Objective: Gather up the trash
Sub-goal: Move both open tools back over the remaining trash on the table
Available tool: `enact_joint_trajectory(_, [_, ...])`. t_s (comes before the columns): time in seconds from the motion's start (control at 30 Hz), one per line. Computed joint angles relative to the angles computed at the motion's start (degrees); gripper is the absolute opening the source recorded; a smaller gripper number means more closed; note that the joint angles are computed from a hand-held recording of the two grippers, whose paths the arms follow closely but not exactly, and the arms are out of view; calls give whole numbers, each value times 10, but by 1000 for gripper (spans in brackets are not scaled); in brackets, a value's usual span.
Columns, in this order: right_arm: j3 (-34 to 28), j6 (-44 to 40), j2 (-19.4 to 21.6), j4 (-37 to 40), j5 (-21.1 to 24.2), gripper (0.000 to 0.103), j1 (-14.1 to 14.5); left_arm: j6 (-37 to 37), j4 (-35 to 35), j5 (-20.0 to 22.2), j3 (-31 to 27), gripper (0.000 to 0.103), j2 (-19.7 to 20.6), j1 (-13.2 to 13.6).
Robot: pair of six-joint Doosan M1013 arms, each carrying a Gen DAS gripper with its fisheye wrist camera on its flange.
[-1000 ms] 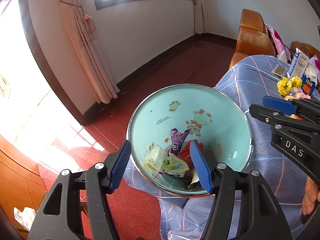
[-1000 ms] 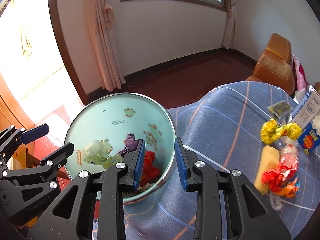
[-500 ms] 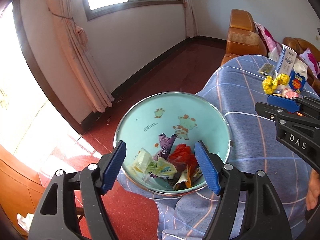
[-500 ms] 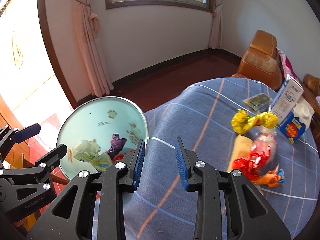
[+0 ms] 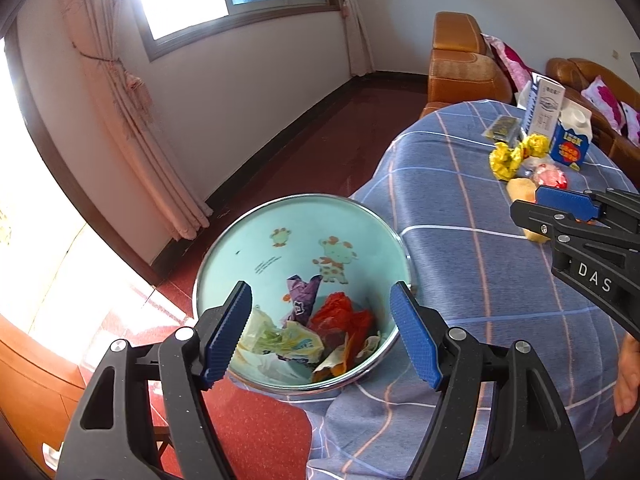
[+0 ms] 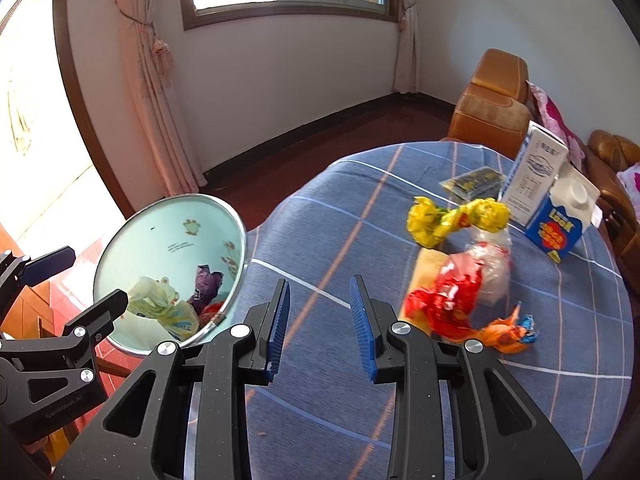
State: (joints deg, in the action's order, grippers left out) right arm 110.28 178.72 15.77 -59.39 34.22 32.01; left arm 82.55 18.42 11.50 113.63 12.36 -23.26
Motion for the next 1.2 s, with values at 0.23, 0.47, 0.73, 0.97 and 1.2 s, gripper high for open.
enact_joint_trajectory(0.23, [16, 20, -11, -9, 3, 32, -3, -2, 8, -3, 3, 71, -4, -14])
enact_joint_trajectory(0.47, [34, 44, -24, -21, 6, 32, -6, -38, 48, -1, 3, 71, -4, -30])
enact_joint_trajectory(0.73, [61, 74, -42, -26, 20, 32, -12, -79, 96, -3, 3, 71, -8, -50])
enact_joint_trajectory(0.97, [89, 102, -62, -31, 36, 32, -17, -80, 107, -6, 4, 71, -9, -65])
enact_joint_trajectory(1.2, [116, 122, -80, -31, 52, 32, -26, 9, 29, -17, 3, 71, -6, -76])
